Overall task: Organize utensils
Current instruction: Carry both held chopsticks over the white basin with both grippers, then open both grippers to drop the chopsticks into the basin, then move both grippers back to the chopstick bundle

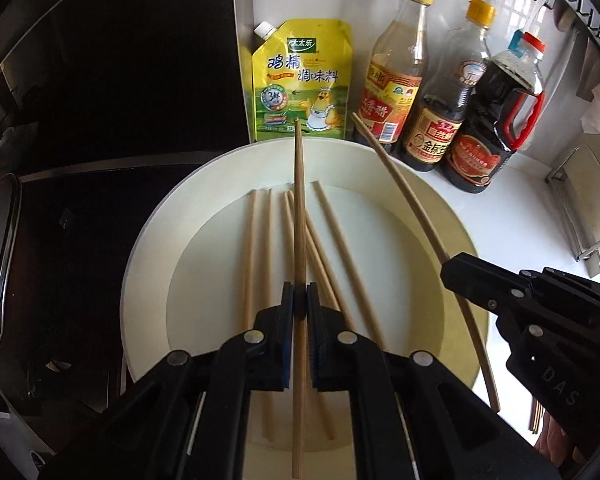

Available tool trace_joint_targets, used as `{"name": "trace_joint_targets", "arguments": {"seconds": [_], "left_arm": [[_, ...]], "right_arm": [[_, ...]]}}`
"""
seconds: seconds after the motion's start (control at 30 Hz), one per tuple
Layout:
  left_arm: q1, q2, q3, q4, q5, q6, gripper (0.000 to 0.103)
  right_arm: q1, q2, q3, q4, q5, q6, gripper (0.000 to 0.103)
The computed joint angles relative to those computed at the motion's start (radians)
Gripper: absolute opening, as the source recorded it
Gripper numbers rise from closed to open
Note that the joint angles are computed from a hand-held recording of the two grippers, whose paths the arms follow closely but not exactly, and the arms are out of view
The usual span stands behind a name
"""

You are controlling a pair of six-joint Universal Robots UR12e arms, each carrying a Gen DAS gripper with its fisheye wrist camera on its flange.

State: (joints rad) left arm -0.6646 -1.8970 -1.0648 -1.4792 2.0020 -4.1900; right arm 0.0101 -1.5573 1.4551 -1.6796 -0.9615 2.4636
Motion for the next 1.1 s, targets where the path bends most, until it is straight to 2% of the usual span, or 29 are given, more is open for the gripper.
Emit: {"name": "trace_joint_targets", "arguments": {"seconds": [0.2,0.33,0.47,0.53,0.57,0.73,0.87,1.03,1.1], "left_arm": [[0.026,0.027,-0.070,0.024,-0.052,0.015,0.007],[0.040,0.041,-0.105,0.039,-0.090,0.006,0.007],[0.045,0.050,-0.124,0.052,-0.099,-0.003,0.008],[0.045,0.053,-0.131,0.057,-0.096,-0.010,0.008],[0.045,0.055,-0.133,0.058,-0.092,-0.013,0.010],[0.040,0.059,-0.130,0.042,-0.066,-0.032,0.034],[0.034,0.062,-0.124,0.031,-0.049,-0.045,0.037],[0.022,0.066,-0.116,0.030,-0.030,-0.062,0.052],[0.016,0.066,-0.111,0.031,-0.017,-0.066,0.053]], "right_arm": [[0.052,0.024,-0.003,0.011,-0.068,0.042,0.006],[0.064,0.036,-0.005,0.017,-0.097,0.057,0.006],[0.068,0.035,0.000,0.006,-0.125,0.067,0.007],[0.065,0.030,0.006,-0.006,-0.127,0.077,0.018],[0.063,0.026,0.012,-0.020,-0.124,0.079,0.018],[0.053,0.013,0.023,-0.043,-0.120,0.082,0.018],[0.045,0.008,0.025,-0.043,-0.118,0.086,0.018],[0.037,-0.004,0.028,-0.045,-0.114,0.085,0.018],[0.031,-0.011,0.032,-0.044,-0.112,0.084,0.018]]}}
